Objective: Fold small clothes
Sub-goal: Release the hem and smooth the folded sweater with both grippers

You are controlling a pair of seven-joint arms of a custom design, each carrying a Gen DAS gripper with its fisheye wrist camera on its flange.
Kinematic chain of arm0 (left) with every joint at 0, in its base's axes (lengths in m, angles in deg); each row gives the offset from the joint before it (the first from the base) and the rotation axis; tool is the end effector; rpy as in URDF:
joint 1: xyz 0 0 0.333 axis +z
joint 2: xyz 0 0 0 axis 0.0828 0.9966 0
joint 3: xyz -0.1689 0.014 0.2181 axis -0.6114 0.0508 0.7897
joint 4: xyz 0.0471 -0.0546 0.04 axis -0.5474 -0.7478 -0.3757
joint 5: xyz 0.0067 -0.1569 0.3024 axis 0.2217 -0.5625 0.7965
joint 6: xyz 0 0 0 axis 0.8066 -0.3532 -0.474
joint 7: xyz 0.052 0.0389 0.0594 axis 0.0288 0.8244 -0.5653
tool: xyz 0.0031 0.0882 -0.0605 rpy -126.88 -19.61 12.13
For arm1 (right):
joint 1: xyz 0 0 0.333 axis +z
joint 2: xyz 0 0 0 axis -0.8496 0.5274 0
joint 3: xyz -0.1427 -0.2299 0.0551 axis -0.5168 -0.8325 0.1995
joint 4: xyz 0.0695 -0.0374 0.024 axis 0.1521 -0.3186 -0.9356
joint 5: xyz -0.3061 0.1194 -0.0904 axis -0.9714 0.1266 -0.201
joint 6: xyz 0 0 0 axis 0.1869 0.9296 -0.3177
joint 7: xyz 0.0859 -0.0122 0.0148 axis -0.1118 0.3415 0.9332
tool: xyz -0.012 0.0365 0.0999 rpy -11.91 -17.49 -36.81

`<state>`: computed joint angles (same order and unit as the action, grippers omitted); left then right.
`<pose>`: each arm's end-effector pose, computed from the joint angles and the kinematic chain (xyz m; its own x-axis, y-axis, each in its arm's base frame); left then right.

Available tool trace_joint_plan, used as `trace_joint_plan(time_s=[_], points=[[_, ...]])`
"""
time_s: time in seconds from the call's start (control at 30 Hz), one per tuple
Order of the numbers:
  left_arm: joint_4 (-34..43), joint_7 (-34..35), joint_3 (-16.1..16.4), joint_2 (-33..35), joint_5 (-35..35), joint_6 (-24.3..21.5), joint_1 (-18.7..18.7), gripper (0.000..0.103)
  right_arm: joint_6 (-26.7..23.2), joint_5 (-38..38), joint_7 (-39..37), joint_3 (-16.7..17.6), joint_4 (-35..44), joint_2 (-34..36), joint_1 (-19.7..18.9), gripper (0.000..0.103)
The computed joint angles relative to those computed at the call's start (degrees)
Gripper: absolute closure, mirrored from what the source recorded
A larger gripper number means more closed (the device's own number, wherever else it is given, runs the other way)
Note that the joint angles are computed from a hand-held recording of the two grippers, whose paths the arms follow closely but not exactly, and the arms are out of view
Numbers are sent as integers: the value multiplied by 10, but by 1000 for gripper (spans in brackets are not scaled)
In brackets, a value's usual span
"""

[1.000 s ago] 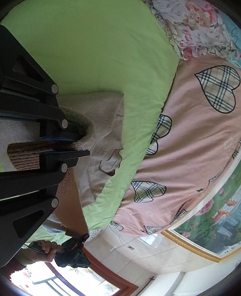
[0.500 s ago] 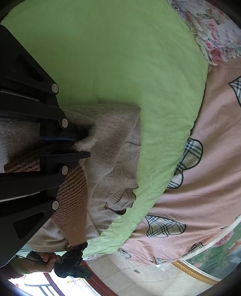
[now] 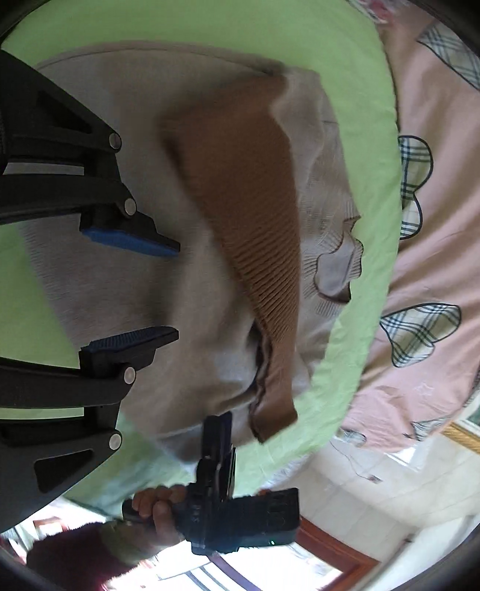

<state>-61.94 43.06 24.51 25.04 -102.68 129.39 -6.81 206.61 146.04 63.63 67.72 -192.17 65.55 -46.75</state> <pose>0.4490 -0.2092 0.5543 -0.1189 -0.9358 0.3318 -0.7961 -0.1099 -0.5951 0.4612 0.0935 0.5147 0.6519 -0.5566 -0.5150 -0.7312 -0.2816 -0.6213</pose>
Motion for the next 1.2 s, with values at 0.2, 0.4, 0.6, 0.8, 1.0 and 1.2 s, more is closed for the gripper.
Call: trace_joint_plan(time_s=[0.2, 0.4, 0.6, 0.8, 1.0, 1.2], points=[[146, -134, 11, 109, 171, -103, 51, 65, 74, -61, 128, 28, 141, 151, -18, 73], [138, -157, 53, 125, 92, -48, 76, 87, 247, -51, 242, 54, 174, 202, -56, 73], [38, -286, 45, 50, 149, 29, 96, 83, 254, -3, 217, 63, 114, 146, -72, 71], [-97, -312, 13, -94, 125, 40, 104, 69, 240, 67, 145, 26, -30, 5, -40, 58], [-212, -324, -34, -229, 71, 49, 70, 64, 235, 82, 136, -11, -177, -136, 3, 57], [-260, -349, -60, -279, 23, 48, 28, 59, 273, 90, 154, -23, -280, -241, 45, 52]])
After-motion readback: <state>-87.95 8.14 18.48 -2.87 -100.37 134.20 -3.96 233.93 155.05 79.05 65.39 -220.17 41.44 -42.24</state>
